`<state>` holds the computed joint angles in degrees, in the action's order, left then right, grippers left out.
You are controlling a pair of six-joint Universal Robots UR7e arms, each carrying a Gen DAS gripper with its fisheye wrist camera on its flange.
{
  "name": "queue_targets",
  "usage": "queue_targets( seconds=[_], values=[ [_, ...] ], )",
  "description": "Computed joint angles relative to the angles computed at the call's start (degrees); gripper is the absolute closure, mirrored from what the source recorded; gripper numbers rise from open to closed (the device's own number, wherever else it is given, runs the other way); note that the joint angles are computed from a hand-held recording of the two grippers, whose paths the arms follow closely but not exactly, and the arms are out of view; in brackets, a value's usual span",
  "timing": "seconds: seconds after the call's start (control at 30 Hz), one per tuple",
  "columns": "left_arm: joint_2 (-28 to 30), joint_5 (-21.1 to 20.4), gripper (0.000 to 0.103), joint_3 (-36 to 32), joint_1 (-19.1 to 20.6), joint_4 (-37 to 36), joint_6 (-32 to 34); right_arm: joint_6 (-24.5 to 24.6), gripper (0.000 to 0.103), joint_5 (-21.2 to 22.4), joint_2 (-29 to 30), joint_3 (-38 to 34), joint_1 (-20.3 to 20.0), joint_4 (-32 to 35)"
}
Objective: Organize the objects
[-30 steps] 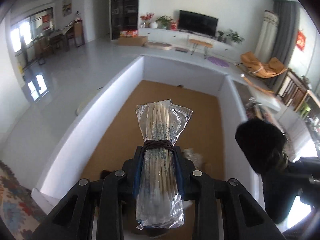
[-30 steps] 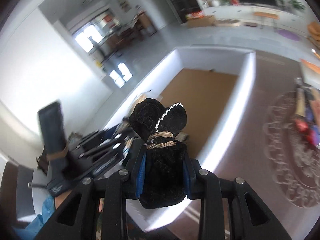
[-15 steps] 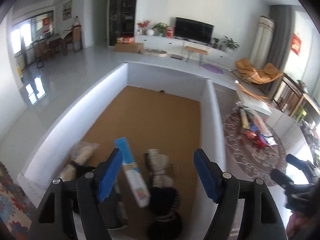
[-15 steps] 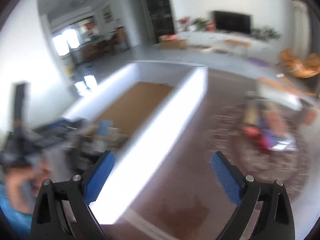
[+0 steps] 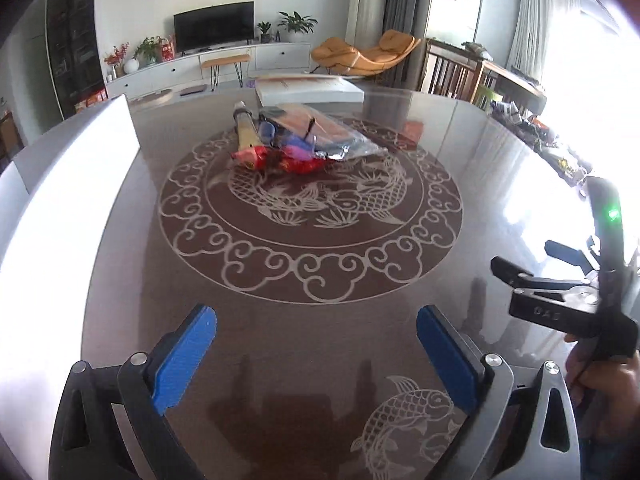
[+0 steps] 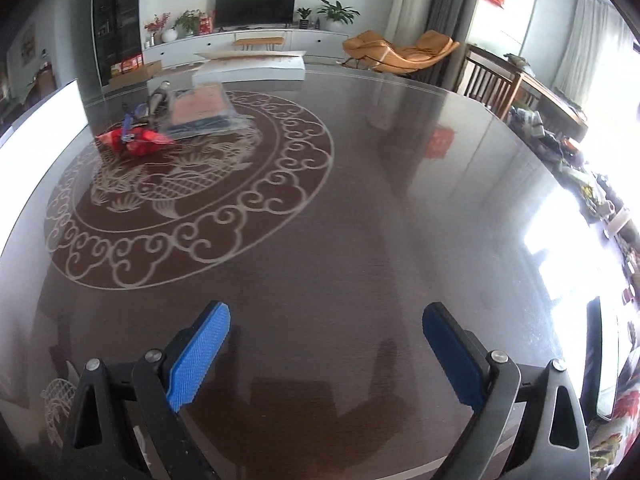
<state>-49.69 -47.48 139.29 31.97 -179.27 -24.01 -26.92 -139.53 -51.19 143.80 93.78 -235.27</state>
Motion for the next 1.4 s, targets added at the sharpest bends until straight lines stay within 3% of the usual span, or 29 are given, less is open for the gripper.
queue_targets(
  seconds=[0.23, 0.57, 0.77, 1.4],
  values=[
    [5.9, 2.23, 0.001, -4.95, 3.19, -0.04, 2.07, 2.81, 0.005, 0.49, -1.17, 0.56, -0.93, 2.07],
    [5.71, 1.34, 0.001, -5.81, 6.31, 0.09, 1.95, 3.88, 0.004, 1.89, 0.3, -0.43, -1.29, 2.32],
    [6.37, 2.57, 0.001, -5.88, 5.96, 0.4, 1.99, 7.92, 0.0, 4.67, -2.19, 0.34, -3.26, 6.07],
    [6.62, 2.97, 0.0, -6.67, 5.98, 1.87, 2.3, 7.86, 0.0, 4.17, -1.77, 0.21, -2.94, 5.41]
  ],
)
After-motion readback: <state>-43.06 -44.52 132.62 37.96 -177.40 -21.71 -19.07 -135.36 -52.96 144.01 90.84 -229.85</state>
